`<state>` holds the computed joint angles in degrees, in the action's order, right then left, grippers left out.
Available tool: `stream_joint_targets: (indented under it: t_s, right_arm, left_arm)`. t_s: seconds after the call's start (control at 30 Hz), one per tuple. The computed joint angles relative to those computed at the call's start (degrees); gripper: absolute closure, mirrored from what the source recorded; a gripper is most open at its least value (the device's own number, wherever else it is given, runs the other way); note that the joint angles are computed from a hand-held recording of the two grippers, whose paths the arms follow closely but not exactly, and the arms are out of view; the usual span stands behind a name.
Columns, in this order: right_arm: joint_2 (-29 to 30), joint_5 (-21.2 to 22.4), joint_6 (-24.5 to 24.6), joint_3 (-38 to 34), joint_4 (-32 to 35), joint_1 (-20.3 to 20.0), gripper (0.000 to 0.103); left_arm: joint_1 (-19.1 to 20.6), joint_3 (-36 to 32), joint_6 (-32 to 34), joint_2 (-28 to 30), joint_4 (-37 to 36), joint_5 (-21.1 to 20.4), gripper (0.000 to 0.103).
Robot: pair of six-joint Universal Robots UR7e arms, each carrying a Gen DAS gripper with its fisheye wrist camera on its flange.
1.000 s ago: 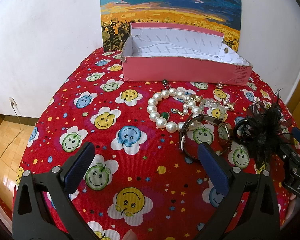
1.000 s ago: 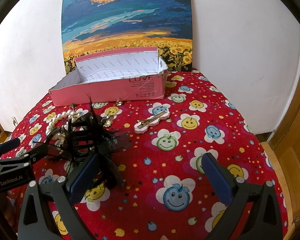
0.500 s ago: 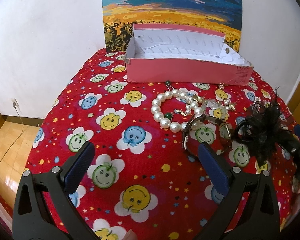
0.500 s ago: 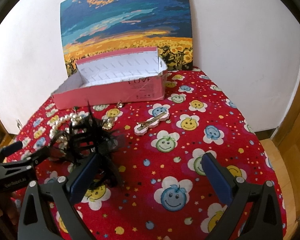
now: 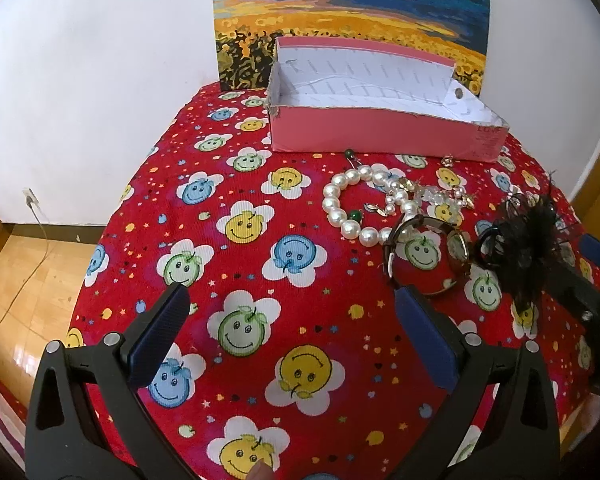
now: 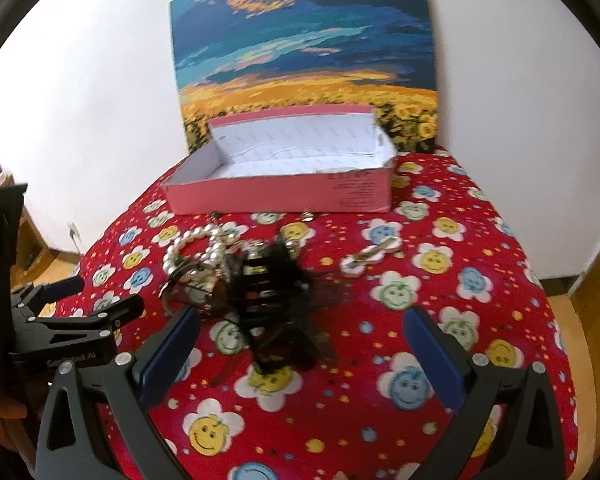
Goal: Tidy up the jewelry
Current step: 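Move the left tool down toward the black-strap watch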
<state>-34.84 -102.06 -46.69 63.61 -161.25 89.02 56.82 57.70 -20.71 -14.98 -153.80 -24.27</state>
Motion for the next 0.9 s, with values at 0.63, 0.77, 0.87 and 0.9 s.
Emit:
stream_joint_targets:
  t_s: [0.63,0.77,0.87,0.9]
  right_arm:
    - [5.03,-3.7,-0.83,-6.59,5.88,0.75,0.061]
    - [3.65,-2.06,-1.24,-4.77,3.94,0.6,0.061]
    - [2.29,-0.97,-1.31,-3.45,2.37,0.53,0.061]
    - [2.07,-0.79,-1.19,-3.36,2.15,0.51,0.061]
  left_arm:
    - [0.54,1.84,-0.77,-1.37,-0.71,-3.6,0.0]
    - [0.66,2.08,-0.77,-1.71,-0.98,-5.83,0.0]
    - [0.67,2.2,-0.92,-1.98,-1.37,-7.93,0.0]
    - [0.63,2.05,-0.76,-1.92,-1.42,-8.43,0.0]
